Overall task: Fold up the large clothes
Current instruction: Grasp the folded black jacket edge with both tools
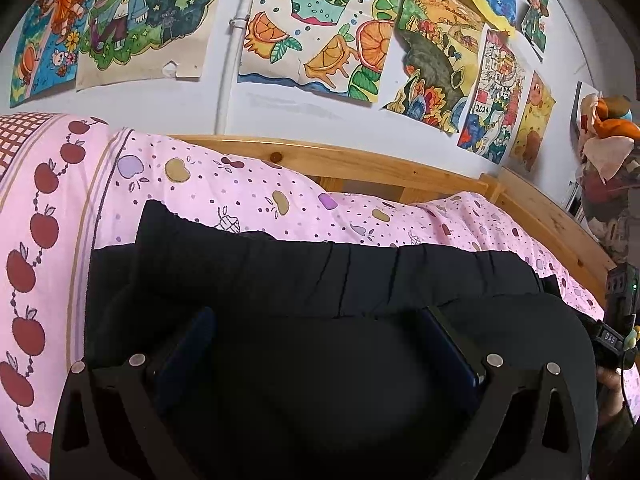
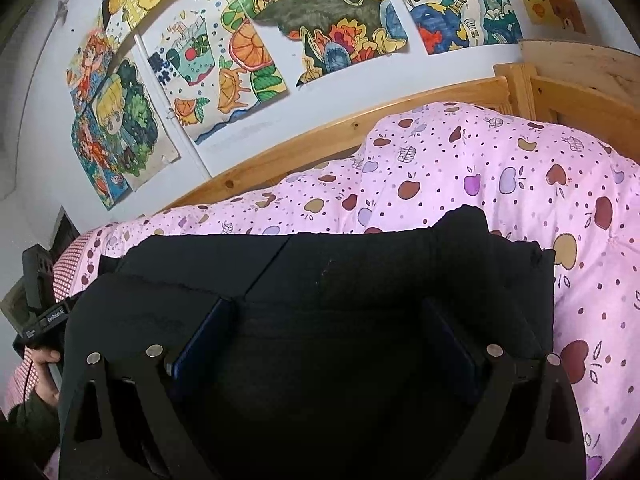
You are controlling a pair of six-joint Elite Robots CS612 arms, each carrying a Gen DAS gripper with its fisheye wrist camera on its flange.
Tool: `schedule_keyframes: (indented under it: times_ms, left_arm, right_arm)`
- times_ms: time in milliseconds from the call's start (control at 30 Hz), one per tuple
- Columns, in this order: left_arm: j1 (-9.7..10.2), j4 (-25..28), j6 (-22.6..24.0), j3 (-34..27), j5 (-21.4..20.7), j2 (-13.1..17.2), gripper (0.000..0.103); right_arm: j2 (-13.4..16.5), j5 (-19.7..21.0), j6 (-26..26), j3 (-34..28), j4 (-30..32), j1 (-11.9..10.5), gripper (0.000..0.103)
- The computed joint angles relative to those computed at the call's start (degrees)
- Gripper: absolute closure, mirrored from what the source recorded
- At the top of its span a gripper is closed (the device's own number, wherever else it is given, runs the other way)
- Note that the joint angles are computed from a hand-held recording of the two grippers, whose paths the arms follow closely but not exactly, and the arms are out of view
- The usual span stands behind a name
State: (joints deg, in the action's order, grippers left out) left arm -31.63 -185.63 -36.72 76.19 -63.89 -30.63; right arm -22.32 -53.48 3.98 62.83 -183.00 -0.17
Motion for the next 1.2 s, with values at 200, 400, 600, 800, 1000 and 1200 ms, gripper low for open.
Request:
schedule_keyframes:
  times_ms: [200, 400, 600, 800, 1000, 1200]
  left_arm:
    - [-0.58, -3.6, 1.6, 1.2, 1.3, 0.0, 0.001]
    - [-0.99, -8.0, 2.7, 2.5, 1.8, 0.0, 0.001]
    - [-2.08, -9.3, 4.2, 3.6, 5.7, -0.6, 0.001]
    - [-3.4, -13.5, 3.2, 8.5, 10.6, -4.0, 0.001]
    - [-2.09, -8.7, -5.5, 15.5, 7.2, -9.0, 0.001]
    - [0.75, -5.6, -8.4, 19.4, -3.8, -11.1, 0.001]
  right_arm:
    - [1.3, 5.2, 6.0, 0.6, -8.7, -1.2, 0.008]
    - [1.8, 6.2, 10.0, 1.5, -16.3, -1.7, 0.009]
    - [-0.8, -3.7, 10.4, 7.0, -23.2, -1.1, 0.008]
    - [-4.9, -8.1, 11.6, 12.7, -22.6, -2.2, 0.004]
    - [-7.6, -8.0, 12.9, 16.3, -16.7, -4.4, 0.004]
    - [-7.7, -3.9, 10.5, 16.4, -9.6, -6.0, 0.004]
